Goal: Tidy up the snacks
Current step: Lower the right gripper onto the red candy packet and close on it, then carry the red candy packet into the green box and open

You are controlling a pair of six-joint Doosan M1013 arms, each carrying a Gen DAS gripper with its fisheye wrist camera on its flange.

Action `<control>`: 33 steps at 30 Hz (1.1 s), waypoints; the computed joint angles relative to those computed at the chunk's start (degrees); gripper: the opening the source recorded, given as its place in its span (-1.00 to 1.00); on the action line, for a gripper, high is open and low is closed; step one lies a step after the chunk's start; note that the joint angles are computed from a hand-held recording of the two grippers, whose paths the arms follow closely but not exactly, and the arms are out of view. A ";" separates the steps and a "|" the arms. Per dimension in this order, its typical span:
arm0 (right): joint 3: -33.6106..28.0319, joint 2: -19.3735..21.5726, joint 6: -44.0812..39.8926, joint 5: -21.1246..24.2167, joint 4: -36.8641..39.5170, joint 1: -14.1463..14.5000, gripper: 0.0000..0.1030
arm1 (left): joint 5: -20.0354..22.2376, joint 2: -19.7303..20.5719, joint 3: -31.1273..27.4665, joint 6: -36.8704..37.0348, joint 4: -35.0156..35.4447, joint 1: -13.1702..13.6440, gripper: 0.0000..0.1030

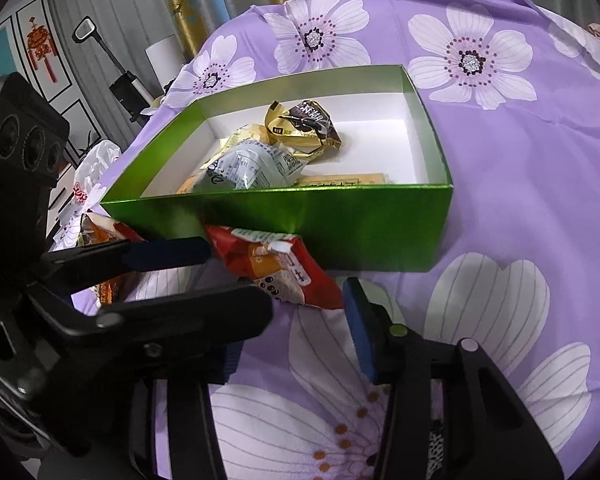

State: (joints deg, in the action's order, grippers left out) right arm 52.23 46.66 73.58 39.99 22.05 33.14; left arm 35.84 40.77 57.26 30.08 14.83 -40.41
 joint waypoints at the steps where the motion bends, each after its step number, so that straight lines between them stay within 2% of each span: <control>1: -0.42 0.23 -0.29 0.52 0.39 -0.10 -0.23 | -0.17 0.08 -0.03 -0.01 -0.30 0.08 0.70; 6: -1.74 0.93 -0.85 1.75 -0.18 -0.20 -0.31 | -1.52 -0.07 0.53 1.13 -1.72 0.33 0.66; 8: -1.94 1.07 -0.80 1.73 -1.03 -0.13 -0.42 | -1.21 -0.05 0.45 0.51 -1.49 0.31 0.58; 11: -1.94 1.12 -0.94 1.64 -0.92 -0.20 -0.49 | -0.98 -0.30 0.88 -0.07 -1.06 0.34 0.38; 13: -1.67 0.98 -1.15 1.34 -1.22 -0.13 -0.52 | 0.38 -0.27 0.76 -0.73 0.01 0.22 0.10; 15: -1.25 0.77 -1.62 0.93 -0.96 -0.08 -0.55 | 0.82 -0.45 1.11 -1.64 0.90 0.18 -0.01; 23: 0.98 -0.43 -2.14 -0.18 -0.13 0.06 -0.63 | 0.98 -1.01 1.70 -1.05 1.87 -0.09 -0.10; 33: 5.48 -3.95 -3.26 -4.25 1.38 0.44 -0.63 | 1.14 -3.06 2.77 -3.03 7.03 -1.52 -0.12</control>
